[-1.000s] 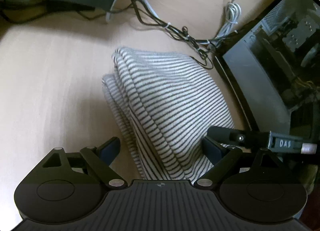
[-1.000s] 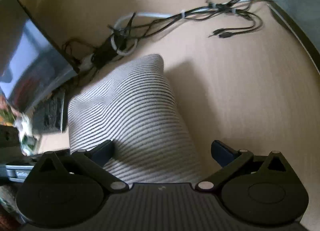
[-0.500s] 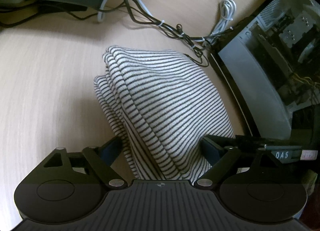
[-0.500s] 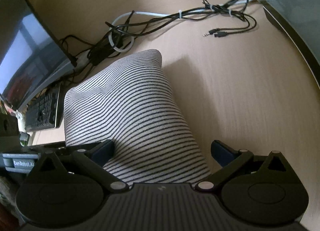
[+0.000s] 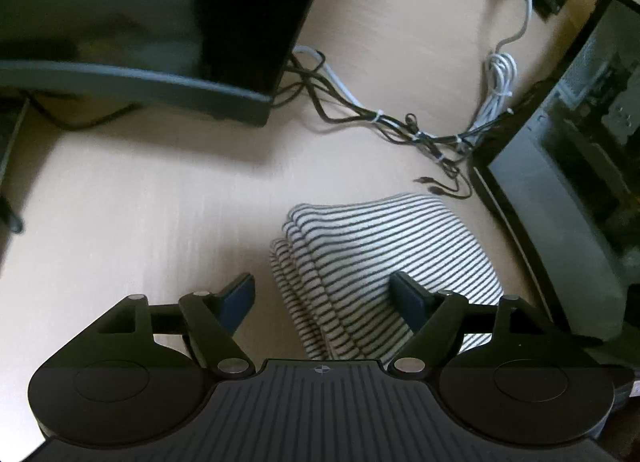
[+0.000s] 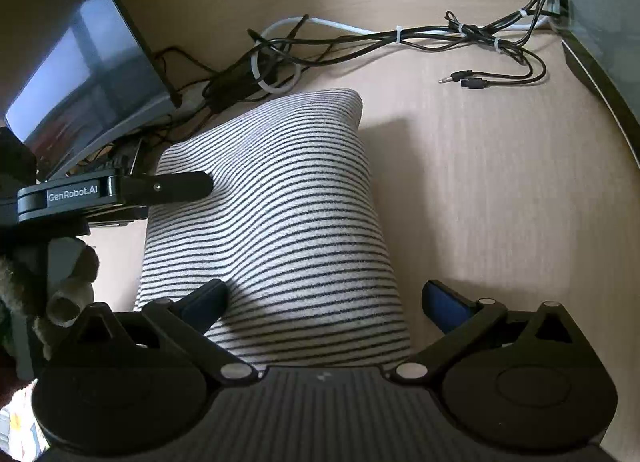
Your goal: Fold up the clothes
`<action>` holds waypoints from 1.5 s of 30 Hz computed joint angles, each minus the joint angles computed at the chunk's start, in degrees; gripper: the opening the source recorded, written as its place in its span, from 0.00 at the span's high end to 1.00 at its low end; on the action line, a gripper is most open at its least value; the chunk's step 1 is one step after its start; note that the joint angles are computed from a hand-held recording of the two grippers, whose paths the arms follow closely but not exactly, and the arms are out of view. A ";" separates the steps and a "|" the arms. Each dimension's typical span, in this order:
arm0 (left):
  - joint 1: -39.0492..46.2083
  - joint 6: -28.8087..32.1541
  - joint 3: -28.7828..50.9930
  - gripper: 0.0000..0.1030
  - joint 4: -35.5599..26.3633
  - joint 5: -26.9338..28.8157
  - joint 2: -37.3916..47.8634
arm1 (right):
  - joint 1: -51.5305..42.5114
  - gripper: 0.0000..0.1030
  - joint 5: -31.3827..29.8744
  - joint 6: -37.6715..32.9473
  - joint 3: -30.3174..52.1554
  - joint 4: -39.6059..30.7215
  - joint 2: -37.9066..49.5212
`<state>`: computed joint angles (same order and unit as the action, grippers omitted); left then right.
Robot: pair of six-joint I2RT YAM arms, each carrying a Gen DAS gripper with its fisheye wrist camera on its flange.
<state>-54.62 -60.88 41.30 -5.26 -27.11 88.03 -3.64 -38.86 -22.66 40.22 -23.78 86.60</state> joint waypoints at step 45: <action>-26.20 -45.16 -6.35 0.23 -20.31 -11.83 -5.47 | 19.78 0.18 -4.10 -2.20 10.56 -4.62 9.74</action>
<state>-80.82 -106.03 34.95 -25.57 -38.94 82.56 16.14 -42.97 -24.87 50.79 -28.40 96.34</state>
